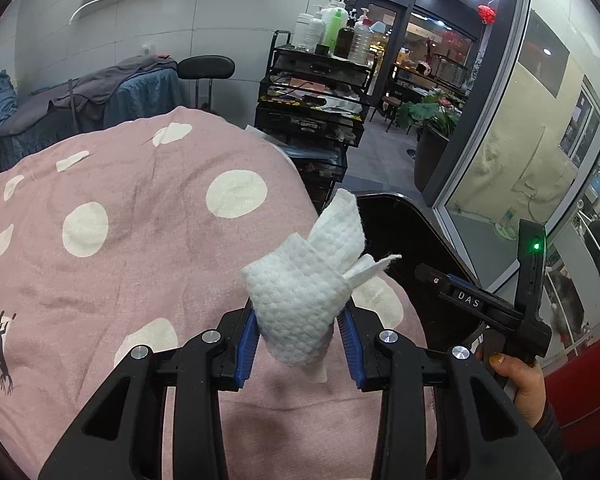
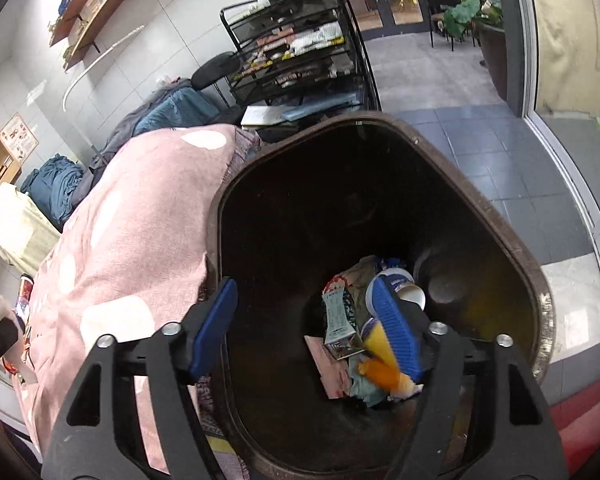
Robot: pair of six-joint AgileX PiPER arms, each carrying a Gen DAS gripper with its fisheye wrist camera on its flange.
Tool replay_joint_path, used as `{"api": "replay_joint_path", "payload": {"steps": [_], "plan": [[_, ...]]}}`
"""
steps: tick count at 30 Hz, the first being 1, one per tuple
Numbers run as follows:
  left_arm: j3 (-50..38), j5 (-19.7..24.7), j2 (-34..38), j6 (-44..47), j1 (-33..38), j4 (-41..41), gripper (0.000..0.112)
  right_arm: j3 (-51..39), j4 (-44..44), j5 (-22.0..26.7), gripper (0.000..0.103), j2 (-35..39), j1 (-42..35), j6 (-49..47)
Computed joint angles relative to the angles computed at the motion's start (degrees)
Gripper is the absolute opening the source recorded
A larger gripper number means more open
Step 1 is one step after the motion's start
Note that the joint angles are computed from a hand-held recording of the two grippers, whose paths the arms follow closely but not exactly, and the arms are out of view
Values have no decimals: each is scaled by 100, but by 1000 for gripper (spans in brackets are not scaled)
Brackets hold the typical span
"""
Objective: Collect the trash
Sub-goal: 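Carry the orange peel into the bin and open the right gripper, then lower the white tissue into the bin and open the left gripper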
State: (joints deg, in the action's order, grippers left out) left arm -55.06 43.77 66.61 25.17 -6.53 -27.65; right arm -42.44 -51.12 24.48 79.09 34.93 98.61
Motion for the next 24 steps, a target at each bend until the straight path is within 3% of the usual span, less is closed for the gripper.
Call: {"api": "replay_joint_path", "payload": {"steps": [10,24], "plan": [[-541,-236,592,-716,-1150,570,37,330,-765,794,85,-636,322,1080],[-1325,-334,1668,-1916,-2343,1887,37,697,-508,1068,89,-1280,-23,892]]}}
